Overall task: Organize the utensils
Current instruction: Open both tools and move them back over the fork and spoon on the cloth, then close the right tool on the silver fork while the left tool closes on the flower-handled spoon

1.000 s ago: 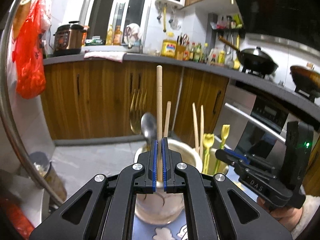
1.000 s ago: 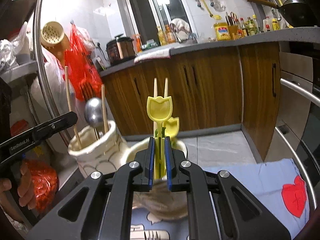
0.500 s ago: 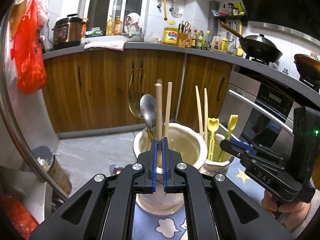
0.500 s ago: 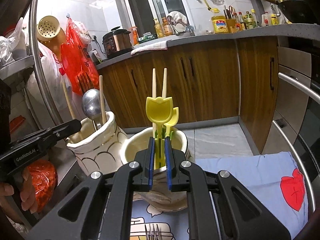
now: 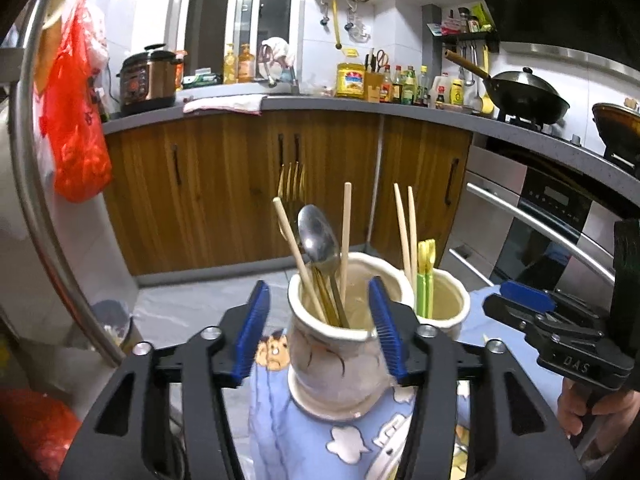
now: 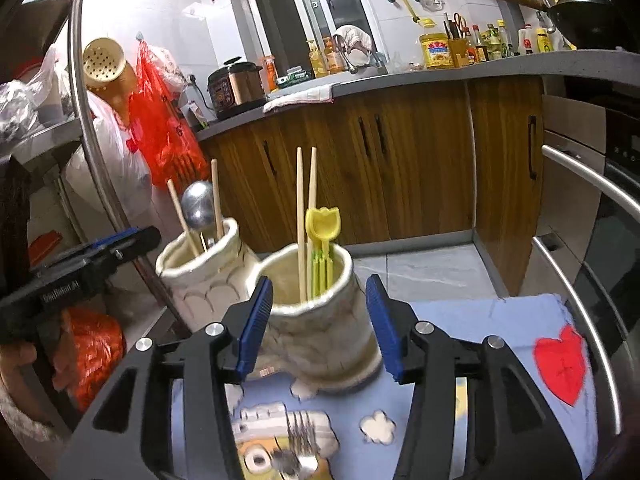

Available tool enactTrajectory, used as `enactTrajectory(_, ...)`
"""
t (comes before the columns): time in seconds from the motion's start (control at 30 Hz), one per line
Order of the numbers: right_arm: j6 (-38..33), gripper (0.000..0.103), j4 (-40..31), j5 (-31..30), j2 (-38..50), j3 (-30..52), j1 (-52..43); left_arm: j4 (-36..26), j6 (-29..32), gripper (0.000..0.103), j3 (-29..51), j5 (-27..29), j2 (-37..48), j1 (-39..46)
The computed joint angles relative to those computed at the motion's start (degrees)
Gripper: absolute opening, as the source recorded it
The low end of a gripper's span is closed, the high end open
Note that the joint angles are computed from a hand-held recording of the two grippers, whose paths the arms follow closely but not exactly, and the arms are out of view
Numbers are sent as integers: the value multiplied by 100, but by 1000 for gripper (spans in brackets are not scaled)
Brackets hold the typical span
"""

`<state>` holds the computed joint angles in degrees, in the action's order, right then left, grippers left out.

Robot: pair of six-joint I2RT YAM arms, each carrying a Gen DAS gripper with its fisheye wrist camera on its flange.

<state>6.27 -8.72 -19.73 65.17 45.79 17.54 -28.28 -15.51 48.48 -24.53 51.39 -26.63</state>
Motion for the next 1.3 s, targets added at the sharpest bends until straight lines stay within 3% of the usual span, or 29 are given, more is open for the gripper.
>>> enactTrajectory(0.07, -161, 59, -265, -49, -176, -47, -97, -354, -237, 67, 114, -48, -16, -149)
enactTrajectory(0.33, -906, 72, -1417, -187, -682, -326, -448, -1303, -900, 75, 290, -409, 170, -1325)
enactTrajectory(0.47, -1099, 73, -1667, -147, -839, -568, -446, -1564, -1207, 79, 253, -557, 360, -1839)
enactTrajectory(0.67, -1244, 73, -1968, 128, -870, -798, -170, -1544, -1440, 80, -155, -148, 428, -1910)
enactTrajectory(0.77, -1288, 65, -2098, 341, -821, -849, 61, -1359, -1505, 80, -462, 75, 419, -1770)
enactTrajectory(0.83, -1286, 54, -2176, 506, -742, -849, 257, -1178, -1508, 80, -704, 238, 428, -1663)
enactTrajectory(1.07, -1201, 28, -2301, 938, -443, -792, 982, -929, -1420, 80, -1046, 605, 486, -1451)
enactTrajectory(1.3, -1153, 19, -2437, 1446, -117, -604, 1525, -896, -1375, 80, -1092, 705, 478, -1489)
